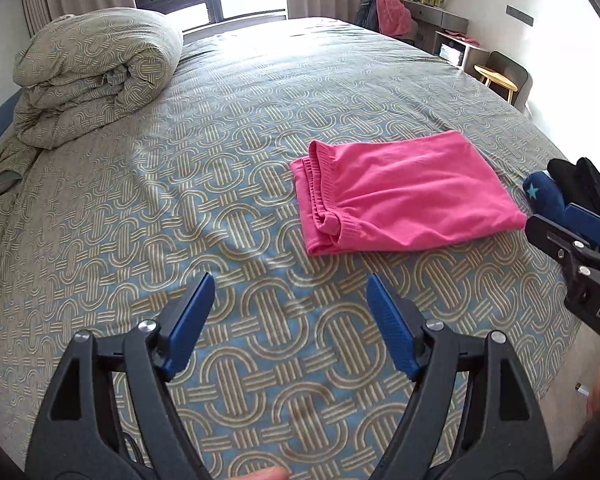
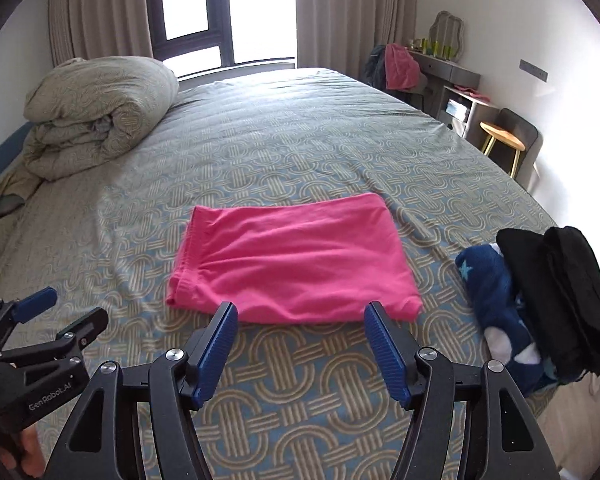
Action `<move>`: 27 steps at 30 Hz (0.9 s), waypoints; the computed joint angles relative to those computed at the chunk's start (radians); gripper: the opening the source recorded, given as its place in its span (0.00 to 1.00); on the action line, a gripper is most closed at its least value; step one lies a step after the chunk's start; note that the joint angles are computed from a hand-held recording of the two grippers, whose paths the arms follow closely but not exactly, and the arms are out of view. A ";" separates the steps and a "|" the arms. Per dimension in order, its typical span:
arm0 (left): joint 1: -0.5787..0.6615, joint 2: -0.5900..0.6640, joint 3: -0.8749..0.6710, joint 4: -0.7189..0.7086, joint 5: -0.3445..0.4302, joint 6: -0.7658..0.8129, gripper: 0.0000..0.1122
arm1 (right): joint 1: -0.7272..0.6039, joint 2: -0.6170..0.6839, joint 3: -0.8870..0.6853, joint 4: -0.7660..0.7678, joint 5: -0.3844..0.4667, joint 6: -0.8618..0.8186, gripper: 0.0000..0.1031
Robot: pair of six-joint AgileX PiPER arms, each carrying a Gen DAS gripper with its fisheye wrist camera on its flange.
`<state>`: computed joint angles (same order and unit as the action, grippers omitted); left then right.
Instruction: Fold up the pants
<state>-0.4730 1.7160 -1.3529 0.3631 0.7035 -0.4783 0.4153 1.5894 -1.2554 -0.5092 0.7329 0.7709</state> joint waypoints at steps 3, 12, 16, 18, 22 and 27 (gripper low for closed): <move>-0.036 -0.070 0.090 0.072 0.001 -0.066 0.70 | 0.079 -0.045 0.047 -0.075 0.056 0.072 0.65; -0.063 -0.189 0.206 0.057 0.001 -0.138 0.70 | 0.194 -0.152 0.133 -0.159 0.132 0.181 0.65; -0.078 -0.201 0.210 0.073 0.010 -0.171 0.70 | 0.190 -0.181 0.154 -0.150 0.131 0.188 0.65; -0.087 -0.201 0.207 0.087 0.015 -0.190 0.70 | 0.193 -0.186 0.163 -0.162 0.139 0.204 0.65; -0.107 -0.198 0.201 0.117 0.020 -0.219 0.70 | 0.176 -0.201 0.182 -0.155 0.124 0.206 0.65; -0.114 -0.184 0.191 0.119 0.019 -0.232 0.70 | 0.153 -0.200 0.193 -0.139 0.109 0.201 0.65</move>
